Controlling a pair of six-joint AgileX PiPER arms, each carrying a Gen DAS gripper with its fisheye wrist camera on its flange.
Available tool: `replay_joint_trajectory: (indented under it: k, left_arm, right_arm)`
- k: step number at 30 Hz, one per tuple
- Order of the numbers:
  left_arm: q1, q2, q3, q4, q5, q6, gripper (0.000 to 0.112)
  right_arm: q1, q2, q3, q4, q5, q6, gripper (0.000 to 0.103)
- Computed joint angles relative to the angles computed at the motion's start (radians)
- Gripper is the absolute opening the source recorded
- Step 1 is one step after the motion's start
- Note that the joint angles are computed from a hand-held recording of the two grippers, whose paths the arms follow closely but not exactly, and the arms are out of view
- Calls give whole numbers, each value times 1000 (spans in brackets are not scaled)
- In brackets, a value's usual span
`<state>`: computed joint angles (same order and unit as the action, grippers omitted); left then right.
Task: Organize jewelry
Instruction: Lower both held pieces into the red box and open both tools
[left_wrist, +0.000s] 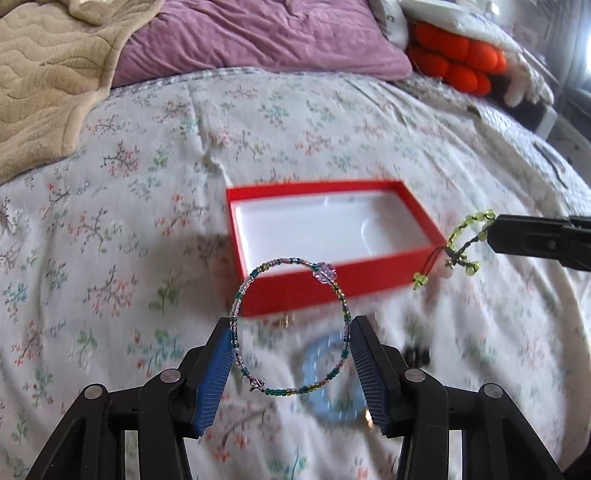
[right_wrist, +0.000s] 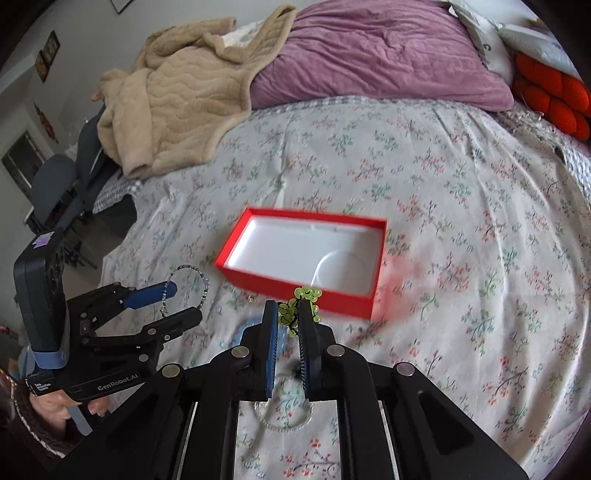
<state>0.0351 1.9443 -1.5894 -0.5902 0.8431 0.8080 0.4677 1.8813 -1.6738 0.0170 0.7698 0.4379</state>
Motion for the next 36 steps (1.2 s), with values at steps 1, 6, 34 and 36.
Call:
replay_joint_trajectory:
  k: [1, 6, 34, 36]
  left_arm:
    - [-5, 17, -26, -2, 4, -16, 54]
    - [-43, 87, -118, 18, -7, -87, 54]
    - [-167, 277, -318, 226, -90, -284, 59]
    - [-172, 261, -299, 244, -99, -289, 65]
  right_arm:
    - [-5, 7, -17, -5, 3, 1, 11]
    - [-25, 62, -105, -20, 22, 5, 11]
    - [-126, 241, -212, 92, 19, -57, 27]
    - [-125, 225, -198, 85, 12, -57, 36]
